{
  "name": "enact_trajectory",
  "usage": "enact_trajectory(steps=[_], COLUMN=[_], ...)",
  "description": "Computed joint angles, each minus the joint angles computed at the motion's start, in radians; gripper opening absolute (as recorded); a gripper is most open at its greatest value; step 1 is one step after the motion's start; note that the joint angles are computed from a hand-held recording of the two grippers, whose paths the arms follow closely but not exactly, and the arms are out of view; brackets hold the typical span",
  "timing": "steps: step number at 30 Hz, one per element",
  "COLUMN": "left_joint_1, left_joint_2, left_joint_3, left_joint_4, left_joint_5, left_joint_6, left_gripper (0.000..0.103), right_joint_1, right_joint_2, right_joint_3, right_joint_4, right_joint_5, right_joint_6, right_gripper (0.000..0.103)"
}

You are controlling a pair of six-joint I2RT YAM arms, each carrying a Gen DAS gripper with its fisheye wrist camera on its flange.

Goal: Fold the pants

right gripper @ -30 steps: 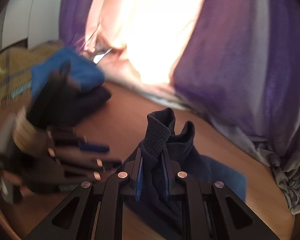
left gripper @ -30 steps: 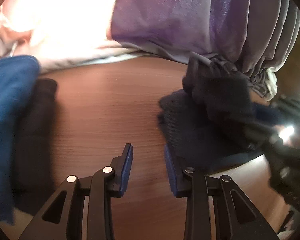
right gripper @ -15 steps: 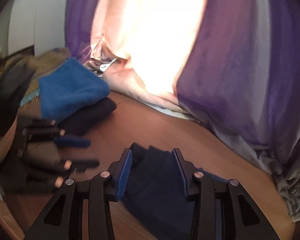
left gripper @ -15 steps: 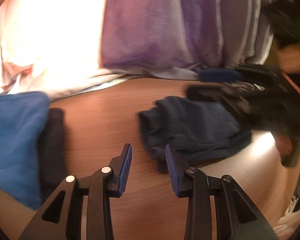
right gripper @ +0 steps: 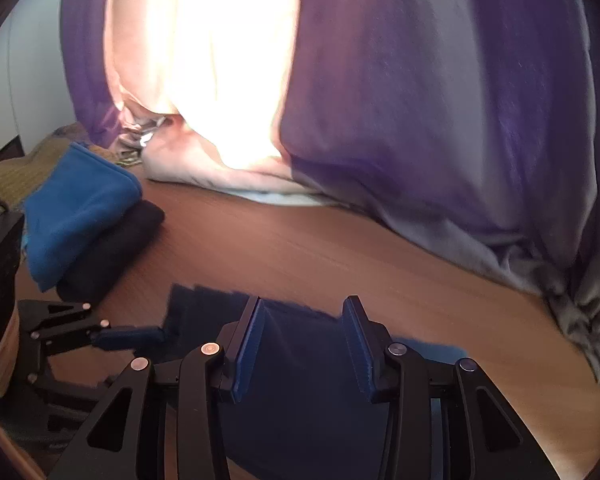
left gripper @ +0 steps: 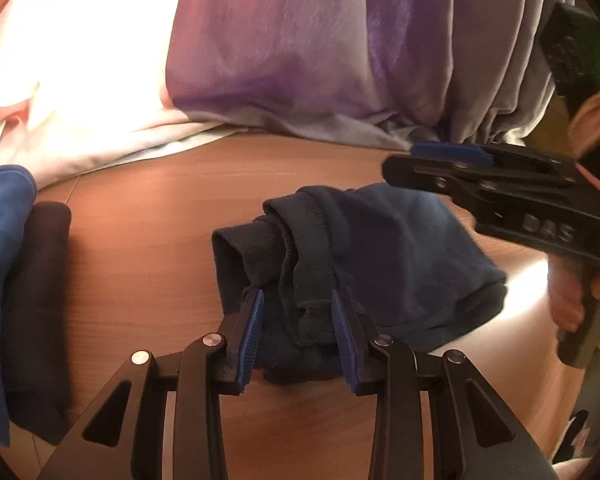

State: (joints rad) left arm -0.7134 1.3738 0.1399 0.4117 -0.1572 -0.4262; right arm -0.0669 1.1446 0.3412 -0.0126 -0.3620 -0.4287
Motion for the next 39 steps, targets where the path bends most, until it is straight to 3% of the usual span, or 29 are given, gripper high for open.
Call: enact_trajectory(steps=[4,5,6,9,12,14,17,21,31,34,36,39], left_joint_1=[0.018,0.024,0.027,-0.006,-0.006,0.003,0.021,0.077,0.079,0.089,0.074,0.066], left_joint_2=[0.064,0.067,0.067,0.038,-0.164,-0.224,-0.156,-0.014,-0.019,-0.152,-0.308,-0.472], left_joint_3=[0.012,0.005,0.002,0.004,-0.026,-0.027,-0.025,-0.026,-0.010,-0.012,-0.017,-0.016], left_joint_4=[0.033,0.050,0.061,0.029,-0.095,-0.150,-0.132,-0.041,-0.069,-0.183,-0.307,-0.428], left_joint_5=[0.035,0.049,0.060,0.005,0.004,0.008,-0.012,0.051,0.054,0.045,-0.003,-0.042], left_joint_6=[-0.001,0.005,0.015,0.010,-0.017,-0.017,-0.003,-0.001,-0.006,-0.012,-0.011,-0.010], left_gripper=[0.038,0.029,0.014,0.010,0.010,0.006,0.004,0.002,0.002,0.013,0.033,0.046], right_joint_1=[-0.006,-0.001,0.006,0.059,0.117,0.159,0.211,0.223,0.180,0.192,0.185,0.134], right_joint_2=[0.055,0.065,0.072,0.154,0.251,0.269,0.359,0.462,0.591,0.557,0.498,0.307], right_joint_3=[0.009,0.020,0.026,0.095,0.149,0.129,0.141,0.164,0.245,0.205,0.170,0.076], right_joint_4=[0.002,-0.011,-0.018,-0.061,-0.071,-0.006,0.063,0.127,0.083,0.131,0.140,0.132], right_joint_5=[-0.040,-0.061,-0.073,-0.086,-0.058,-0.003,0.063,0.073,-0.016,0.001,0.001,-0.015], right_joint_6=[-0.018,-0.036,-0.050,-0.096,-0.103,-0.094,-0.054,0.014,0.090,0.096,0.116,0.165], right_gripper=[0.042,0.042,0.042,0.042,0.041,0.040,0.039,0.038,0.037,0.038,0.040,0.059])
